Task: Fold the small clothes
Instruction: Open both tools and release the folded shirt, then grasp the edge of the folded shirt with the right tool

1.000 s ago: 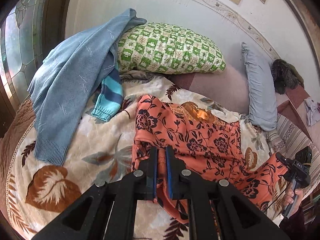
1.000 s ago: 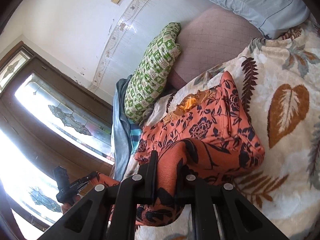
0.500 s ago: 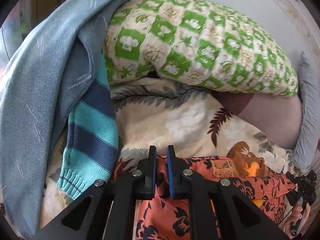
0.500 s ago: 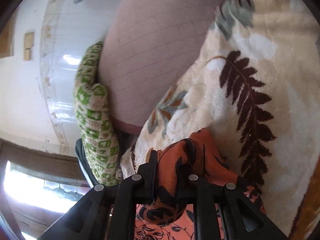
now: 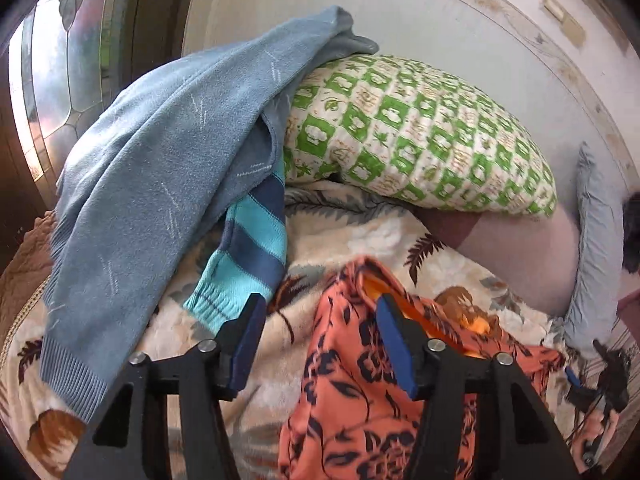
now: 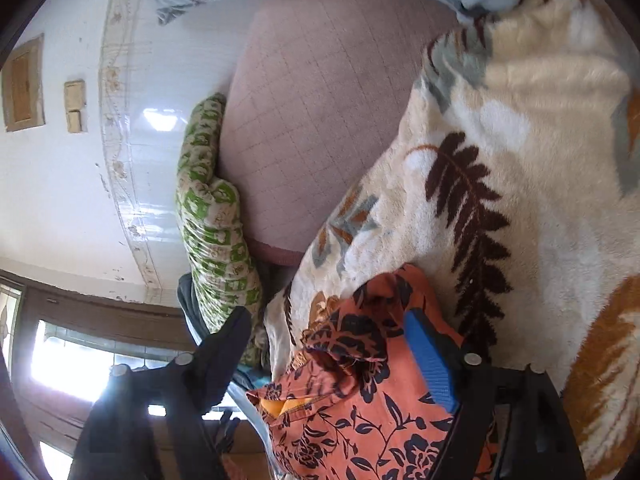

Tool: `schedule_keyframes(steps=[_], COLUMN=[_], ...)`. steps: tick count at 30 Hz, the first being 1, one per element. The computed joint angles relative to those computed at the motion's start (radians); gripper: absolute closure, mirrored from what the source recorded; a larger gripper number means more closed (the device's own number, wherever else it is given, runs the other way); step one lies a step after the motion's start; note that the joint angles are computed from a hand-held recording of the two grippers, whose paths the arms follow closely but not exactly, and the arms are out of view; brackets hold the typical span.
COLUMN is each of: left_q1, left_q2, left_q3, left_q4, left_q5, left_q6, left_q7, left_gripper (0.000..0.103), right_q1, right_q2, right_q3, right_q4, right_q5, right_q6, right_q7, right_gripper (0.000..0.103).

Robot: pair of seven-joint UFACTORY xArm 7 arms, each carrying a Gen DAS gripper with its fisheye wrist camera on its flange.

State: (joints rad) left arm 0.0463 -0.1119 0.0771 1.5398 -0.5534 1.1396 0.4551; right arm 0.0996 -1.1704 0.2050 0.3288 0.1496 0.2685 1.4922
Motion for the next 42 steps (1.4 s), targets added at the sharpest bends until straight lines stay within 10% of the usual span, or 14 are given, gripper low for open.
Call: schedule_keyframes(steps=[7, 13, 20, 24, 29, 39, 42], left_q1=[-0.027, -0.04, -0.022, -0.016, 0.001, 0.002, 0.002], left_q2=[-0.253, -0.212, -0.13, -0.128, -0.151, -0.144, -0.151], left_q3=[0.021, 0.016, 0.031, 0.022, 0.034, 0.01, 0.017], left_q4=[-0.357, -0.387, -0.328, -0.319, -0.326, -0.35, -0.353], left_q5=[0.055, 0.17, 0.148, 0.151, 0.133, 0.213, 0.212], left_q6=[0.064, 0.031, 0.074, 0.08, 0.044, -0.024, -0.011], left_q7=[0.038, 0.012, 0.039, 0.042, 0.04, 0.012, -0.002], left_gripper=[0.037, 0.037, 0.037, 0.037, 0.037, 0.035, 0.035], right_q1=[0.072, 0.17, 0.161, 0.169, 0.198, 0.155, 0.118], right_q2=[0.342, 0.873, 1.154, 1.045, 0.959, 0.537, 0.566], right_q3=[0.091, 0.17, 0.116, 0.045, 0.055, 0.082, 0.125], right_q4=[0.421, 0.796, 1.092, 1.006, 0.973, 0.507, 0.582], right_q5=[-0.102, -0.202, -0.502, -0.646, -0.649, -0.371, -0.375], right_q6=[0.481, 0.649, 0.787, 0.67, 0.714, 0.838, 0.863], right_q7=[-0.162, -0.313, -0.172, 0.063, -0.028, 0.043, 0.041], right_gripper=[0.026, 0.067, 0.067, 0.067, 0.066, 0.078, 0.077])
